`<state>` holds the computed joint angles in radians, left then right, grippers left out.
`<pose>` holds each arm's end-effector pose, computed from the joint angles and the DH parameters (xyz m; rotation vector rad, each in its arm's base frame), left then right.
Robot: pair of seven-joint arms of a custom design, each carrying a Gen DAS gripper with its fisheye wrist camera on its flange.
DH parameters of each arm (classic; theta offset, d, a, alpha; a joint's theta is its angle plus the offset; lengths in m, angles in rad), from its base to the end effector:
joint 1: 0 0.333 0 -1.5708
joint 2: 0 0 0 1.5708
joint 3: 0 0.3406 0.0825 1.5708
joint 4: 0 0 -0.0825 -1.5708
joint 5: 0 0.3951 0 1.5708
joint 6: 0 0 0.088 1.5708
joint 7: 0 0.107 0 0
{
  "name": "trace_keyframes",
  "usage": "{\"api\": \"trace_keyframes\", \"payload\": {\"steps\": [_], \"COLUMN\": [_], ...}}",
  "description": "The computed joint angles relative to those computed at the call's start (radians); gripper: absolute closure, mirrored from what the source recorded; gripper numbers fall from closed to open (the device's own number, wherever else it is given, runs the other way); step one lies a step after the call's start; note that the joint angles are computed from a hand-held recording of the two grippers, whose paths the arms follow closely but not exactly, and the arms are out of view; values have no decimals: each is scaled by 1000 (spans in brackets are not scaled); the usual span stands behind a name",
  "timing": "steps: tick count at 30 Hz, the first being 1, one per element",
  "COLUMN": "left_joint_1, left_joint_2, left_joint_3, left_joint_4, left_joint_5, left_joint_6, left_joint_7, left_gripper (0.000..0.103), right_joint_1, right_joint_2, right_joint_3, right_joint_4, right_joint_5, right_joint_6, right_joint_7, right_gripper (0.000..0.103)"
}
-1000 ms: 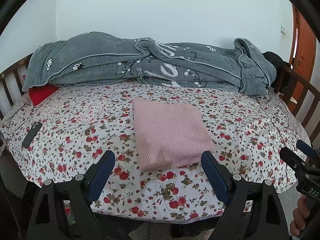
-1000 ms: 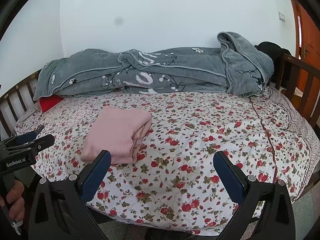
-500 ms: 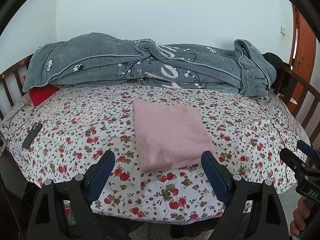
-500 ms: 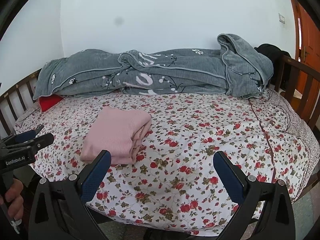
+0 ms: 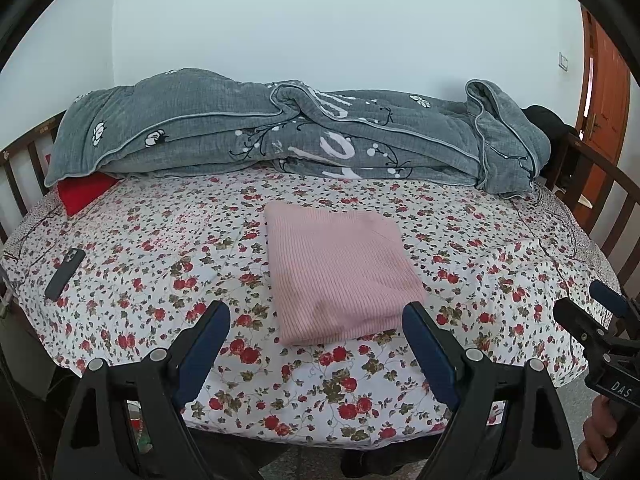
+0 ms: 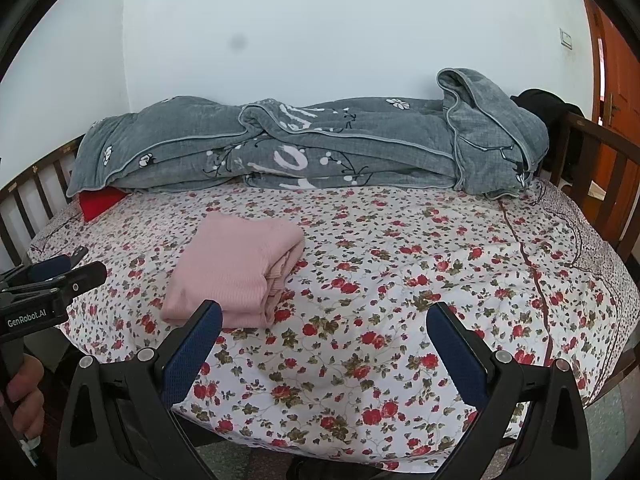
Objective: Fold small clothes
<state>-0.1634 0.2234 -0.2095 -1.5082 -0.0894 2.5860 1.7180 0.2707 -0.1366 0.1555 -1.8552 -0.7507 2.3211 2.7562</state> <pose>0.6556 -0.2345 0.6639 -1.3498 2.1262 -1.0004 0.5240 0.2312 0.6709 -1.3351 2.0095 -0.8955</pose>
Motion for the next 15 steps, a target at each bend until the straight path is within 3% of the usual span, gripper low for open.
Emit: {"api": "trace_keyframes", "payload": {"steps": [15], "left_joint_1": [-2], "left_joint_2": [3], "left_joint_3": [1], "left_joint_4": [12], "left_joint_5": [-5], "left_joint_6": [-5], "left_joint_7": [-5], "left_gripper": [14], "right_joint_1": [4], "right_joint_2": [1], "right_joint_3": [2], "right_joint_4": [6], "right_joint_5": [-8], "right_joint_6": [-3], "right_joint_7": [1], "right_gripper": [3]}}
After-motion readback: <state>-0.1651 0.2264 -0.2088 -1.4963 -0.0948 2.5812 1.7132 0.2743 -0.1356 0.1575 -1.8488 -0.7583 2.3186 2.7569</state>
